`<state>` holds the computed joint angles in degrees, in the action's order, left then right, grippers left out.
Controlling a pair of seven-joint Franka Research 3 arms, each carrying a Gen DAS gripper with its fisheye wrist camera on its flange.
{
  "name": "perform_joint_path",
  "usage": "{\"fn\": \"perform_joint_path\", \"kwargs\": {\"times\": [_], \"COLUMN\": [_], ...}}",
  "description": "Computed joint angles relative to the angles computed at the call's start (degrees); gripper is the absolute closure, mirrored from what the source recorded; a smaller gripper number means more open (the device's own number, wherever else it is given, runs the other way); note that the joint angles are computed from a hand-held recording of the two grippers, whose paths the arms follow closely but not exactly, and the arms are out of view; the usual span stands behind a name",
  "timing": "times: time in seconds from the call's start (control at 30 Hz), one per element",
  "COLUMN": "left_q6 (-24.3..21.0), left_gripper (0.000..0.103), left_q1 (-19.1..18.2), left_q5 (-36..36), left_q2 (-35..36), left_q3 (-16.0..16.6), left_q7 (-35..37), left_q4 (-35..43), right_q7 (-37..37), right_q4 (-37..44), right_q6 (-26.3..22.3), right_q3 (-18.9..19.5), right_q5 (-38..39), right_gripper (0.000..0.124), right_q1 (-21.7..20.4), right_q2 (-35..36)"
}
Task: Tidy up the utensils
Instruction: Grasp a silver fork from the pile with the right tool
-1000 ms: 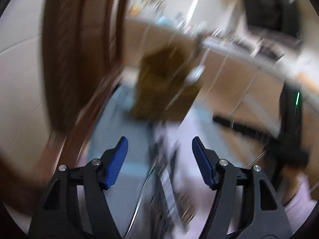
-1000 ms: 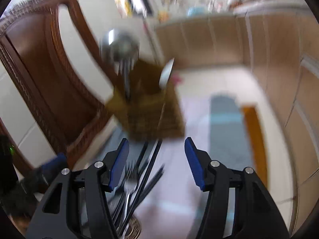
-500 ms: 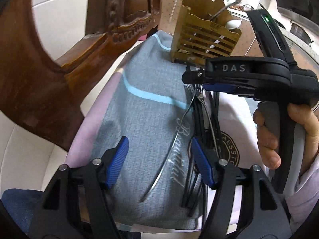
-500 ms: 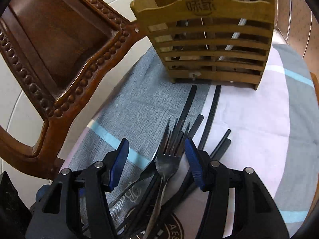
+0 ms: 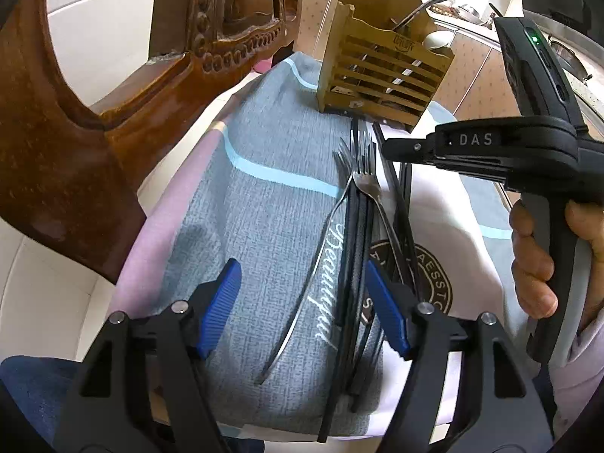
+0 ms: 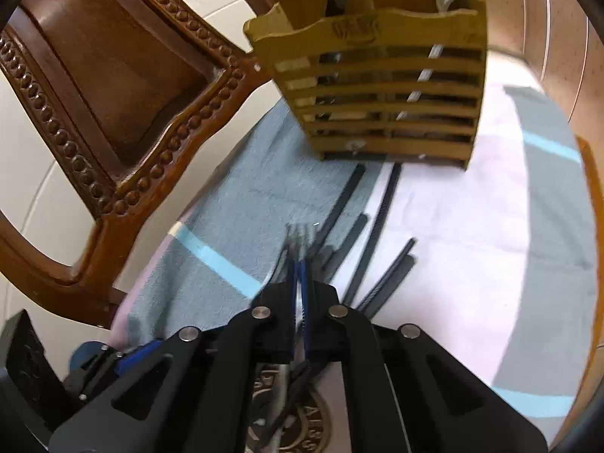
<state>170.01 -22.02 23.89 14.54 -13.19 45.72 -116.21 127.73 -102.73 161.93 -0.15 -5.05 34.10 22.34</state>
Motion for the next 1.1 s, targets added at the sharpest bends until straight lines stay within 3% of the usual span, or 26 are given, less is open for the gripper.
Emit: {"fn": "perform_joint_path", "kwargs": {"times": [0.03,0.13,0.17,0.23,0.5,0.53,0.6,0.63,0.83,0.9,1.1], "left_q6": [-0.02,-0.08,-0.20,-0.39,-1.31,-1.46,-1.71,-1.71,-1.39,-1.09,-0.79], "left_gripper": [0.035,0.035,0.034,0.034,0.032,0.032,0.032,0.032,0.031,0.031,0.031], "left_q1": [0.06,-0.01,-0.04,0.00,0.13,0.18,0.33,0.37,0.31,0.28,0.18], "left_q5": [-0.08,0.09,0.15,0.11,-0.23,-0.37,-0.71,-0.81,-0.97,-0.89,-0.67], "left_q2": [-0.11,-0.25,-0.24,-0.02,0.79,0.79,0.87,0.93,1.37,1.54,2.28], "left_q3": [-0.04,0.07,0.09,0.01,-0.26,-0.31,-0.42,-0.40,-0.18,-0.05,0.13], "left_q7": [0.08,0.04,0.02,0.19,1.34,1.51,1.93,2.03,2.42,2.37,2.38], "left_q4": [-0.10,-0.28,-0.25,0.00,1.05,1.09,1.22,1.27,1.36,1.27,1.59], "right_q7": [-0.74,-3.26,-2.63,-1.70,-4.65,-4.86,-5.63,-6.67,-3.73,-0.46,6.65], "right_q4": [-0.32,-1.13,-0.96,0.30,11.12,11.89,13.68,13.55,10.90,7.59,-2.66], "right_q6": [0.00,0.59,0.22,-0.86,-6.01,-6.24,-6.91,-6.32,-6.68,-6.78,-3.41], "right_q3": [0.38,1.49,0.28,-1.05,-0.11,-0.25,-0.07,1.12,-2.14,-3.58,-4.32], "right_q5": [0.40,1.80,0.32,-1.82,0.11,0.15,0.61,2.30,0.01,-1.65,-6.81], "right_gripper": [0.114,0.086,0.079,0.078,0.078,0.079,0.097,0.098,0.108,0.116,0.123], "right_q1": [-0.46,-1.64,-0.67,0.38,-0.65,-0.50,-0.53,-1.49,1.20,2.00,1.11], "right_q2": [-0.25,-0.77,-0.78,-0.01,8.40,9.00,10.19,10.15,7.59,4.84,-2.76]}}
